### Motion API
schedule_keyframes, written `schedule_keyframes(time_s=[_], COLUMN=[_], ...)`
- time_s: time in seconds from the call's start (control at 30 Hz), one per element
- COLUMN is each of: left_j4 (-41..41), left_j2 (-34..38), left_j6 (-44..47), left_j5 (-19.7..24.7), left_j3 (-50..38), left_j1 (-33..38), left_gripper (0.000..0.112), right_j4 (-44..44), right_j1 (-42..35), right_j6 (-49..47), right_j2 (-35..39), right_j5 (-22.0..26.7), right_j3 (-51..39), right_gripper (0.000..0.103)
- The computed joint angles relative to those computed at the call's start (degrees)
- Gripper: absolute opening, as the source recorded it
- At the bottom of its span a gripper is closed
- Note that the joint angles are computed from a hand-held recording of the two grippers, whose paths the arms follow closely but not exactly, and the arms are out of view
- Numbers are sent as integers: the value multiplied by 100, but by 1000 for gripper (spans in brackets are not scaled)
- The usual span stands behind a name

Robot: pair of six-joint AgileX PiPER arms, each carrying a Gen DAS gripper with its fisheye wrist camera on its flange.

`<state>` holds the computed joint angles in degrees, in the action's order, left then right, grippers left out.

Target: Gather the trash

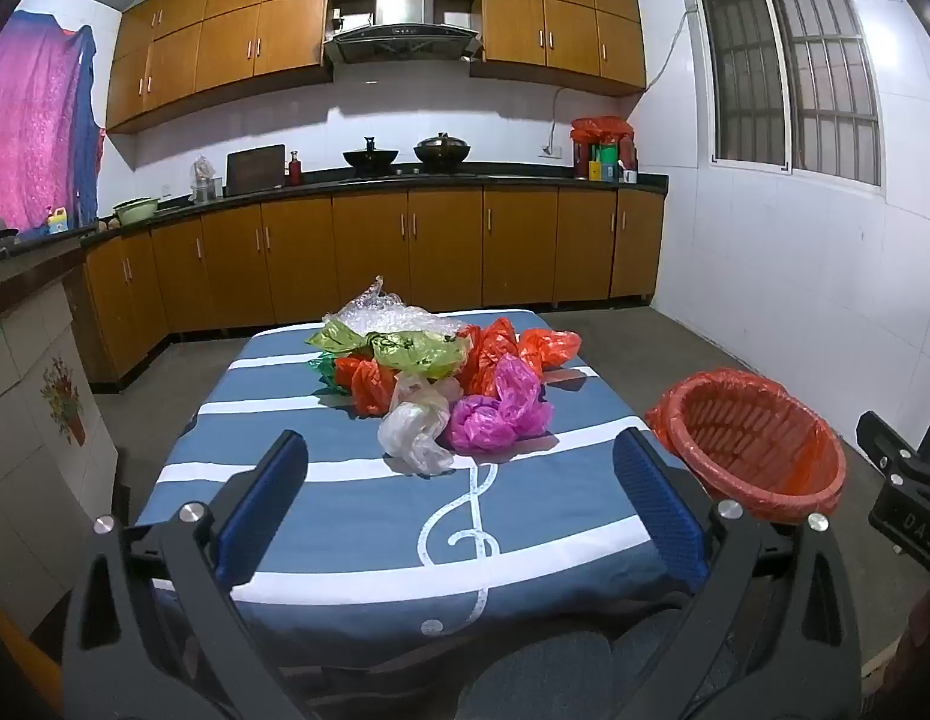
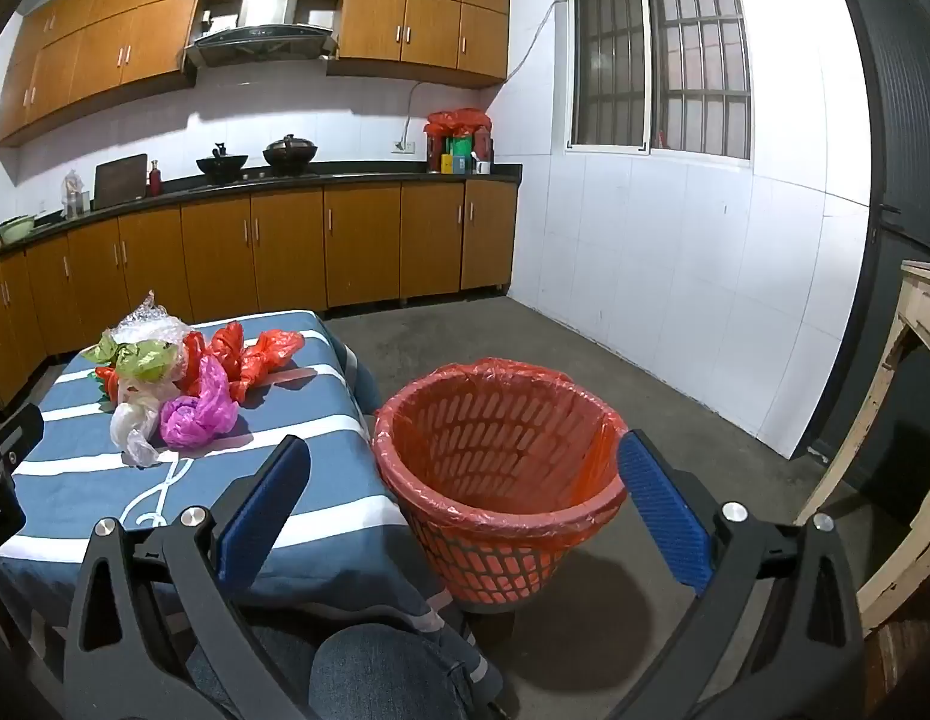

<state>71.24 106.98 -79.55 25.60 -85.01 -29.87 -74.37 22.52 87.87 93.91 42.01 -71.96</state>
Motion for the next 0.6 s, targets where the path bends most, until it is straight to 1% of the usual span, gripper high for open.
schedule_keyframes(time_s=[0.6], left_j4=[-81], left_j2=[2], left_j6=[80], left_j5=[7], left_j3=[-17], left_j1=[1], left_gripper=[99], right_j4=[24], right_j1=[-5], right_j6=[-8], right_j2=[0], right_j5=[-9], right_j3=[11], right_gripper=[101])
